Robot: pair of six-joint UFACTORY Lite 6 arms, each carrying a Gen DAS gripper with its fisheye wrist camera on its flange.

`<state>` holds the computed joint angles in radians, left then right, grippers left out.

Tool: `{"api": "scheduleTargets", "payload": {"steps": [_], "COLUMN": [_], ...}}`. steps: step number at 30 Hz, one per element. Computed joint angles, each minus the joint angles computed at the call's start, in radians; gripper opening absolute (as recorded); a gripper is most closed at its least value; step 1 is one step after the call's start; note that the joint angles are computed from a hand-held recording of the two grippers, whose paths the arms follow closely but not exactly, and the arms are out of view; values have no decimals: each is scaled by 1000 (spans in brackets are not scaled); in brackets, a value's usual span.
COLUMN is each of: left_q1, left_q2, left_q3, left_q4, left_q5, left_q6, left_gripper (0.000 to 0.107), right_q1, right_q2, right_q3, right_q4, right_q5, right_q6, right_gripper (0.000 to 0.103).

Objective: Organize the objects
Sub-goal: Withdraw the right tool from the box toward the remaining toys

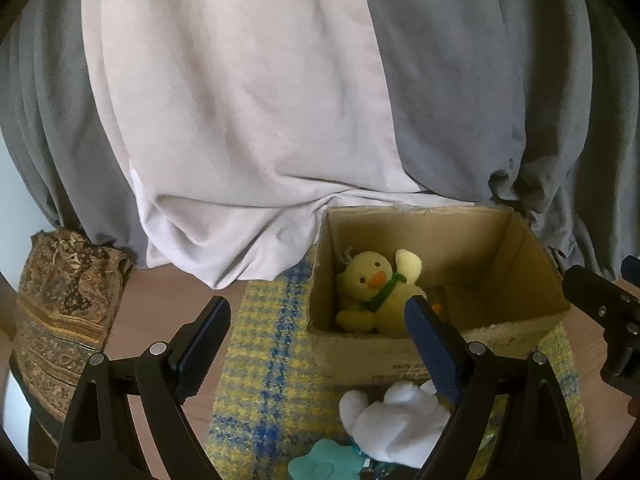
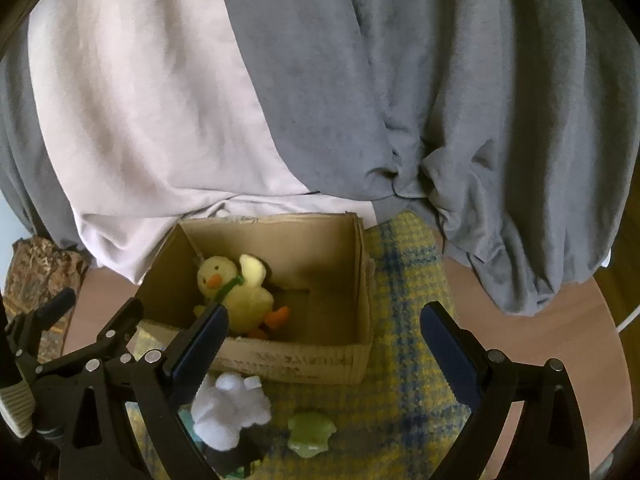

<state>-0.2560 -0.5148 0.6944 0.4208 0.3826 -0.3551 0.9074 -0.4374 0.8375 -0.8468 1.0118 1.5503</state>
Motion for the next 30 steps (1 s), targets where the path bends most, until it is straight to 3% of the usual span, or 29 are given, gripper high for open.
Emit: {"api": "scheduleTargets", "payload": {"steps": [10, 30], "left_q1": [9, 177], "left_q2": [-191, -517], "left_q3": [-144, -401], "left_q4": [-12, -286], "left_q5": [23, 70], "left_q6": [27, 397], "left_gripper": [92, 102], "right_q1": [165, 410], "right_q2": [-45, -38], "right_q3": [-69, -170], "right_q4": [-18, 0], "right_q5": [92, 164], "right_q6": [135, 374], "right_gripper": [97, 97]}}
